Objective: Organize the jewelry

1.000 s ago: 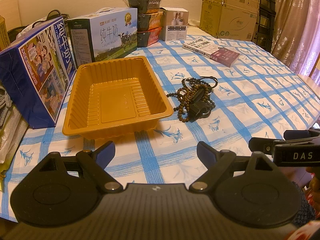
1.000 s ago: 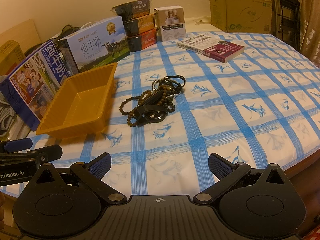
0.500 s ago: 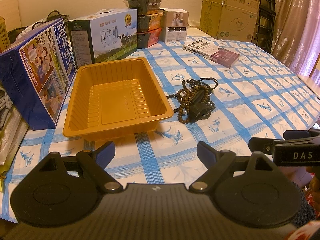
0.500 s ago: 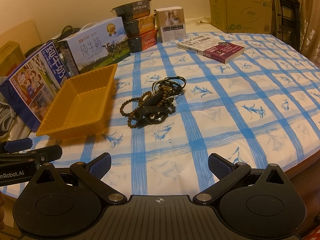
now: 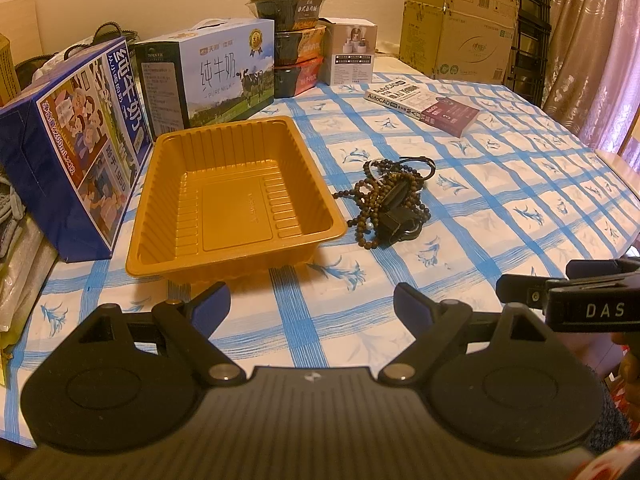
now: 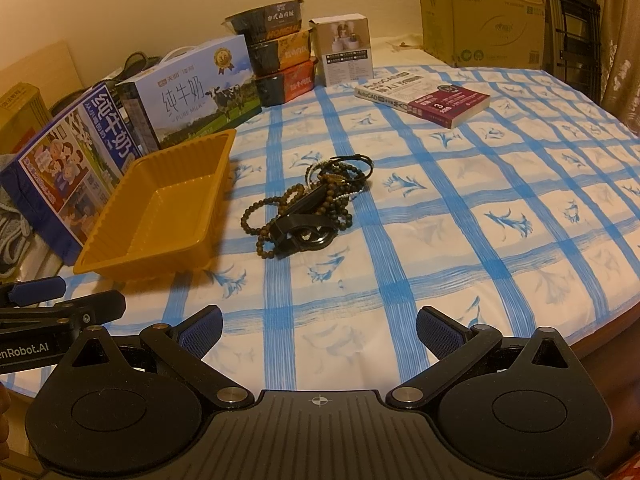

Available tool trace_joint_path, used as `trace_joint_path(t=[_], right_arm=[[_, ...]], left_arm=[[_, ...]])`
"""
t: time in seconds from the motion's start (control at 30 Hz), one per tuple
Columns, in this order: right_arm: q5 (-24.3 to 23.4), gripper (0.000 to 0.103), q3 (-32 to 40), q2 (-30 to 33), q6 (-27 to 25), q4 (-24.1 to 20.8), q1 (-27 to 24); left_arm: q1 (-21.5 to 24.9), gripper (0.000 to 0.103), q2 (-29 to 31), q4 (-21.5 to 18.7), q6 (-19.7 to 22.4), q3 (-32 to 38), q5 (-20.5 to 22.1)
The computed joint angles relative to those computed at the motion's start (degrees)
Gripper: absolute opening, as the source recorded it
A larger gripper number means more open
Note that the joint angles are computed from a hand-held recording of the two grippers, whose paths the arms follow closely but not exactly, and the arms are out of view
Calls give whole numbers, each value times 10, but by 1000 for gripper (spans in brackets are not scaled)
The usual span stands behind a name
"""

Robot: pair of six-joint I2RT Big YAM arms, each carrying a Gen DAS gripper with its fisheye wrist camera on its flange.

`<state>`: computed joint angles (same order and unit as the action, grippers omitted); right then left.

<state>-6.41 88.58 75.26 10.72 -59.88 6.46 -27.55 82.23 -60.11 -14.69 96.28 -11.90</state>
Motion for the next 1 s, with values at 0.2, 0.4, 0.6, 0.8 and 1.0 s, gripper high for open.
trace_joint_path(t=[0.2, 0.4, 0.6, 0.8, 1.0], right_arm=[[0, 103, 0, 0, 1, 0, 0], [0, 103, 0, 1, 1, 1, 0], [0, 103, -6, -2, 0, 3, -2], [-1, 103, 6, 3, 0, -2, -8], [1, 103, 0, 1, 3, 1, -8]], left_arm=[[0, 88, 0, 0, 0, 0, 0], [0, 88, 0, 1, 0, -1, -1], [0, 88, 0, 1, 0, -1, 0], [1, 88, 4, -4, 0, 8, -1], [1, 88, 3, -3, 0, 7, -1]])
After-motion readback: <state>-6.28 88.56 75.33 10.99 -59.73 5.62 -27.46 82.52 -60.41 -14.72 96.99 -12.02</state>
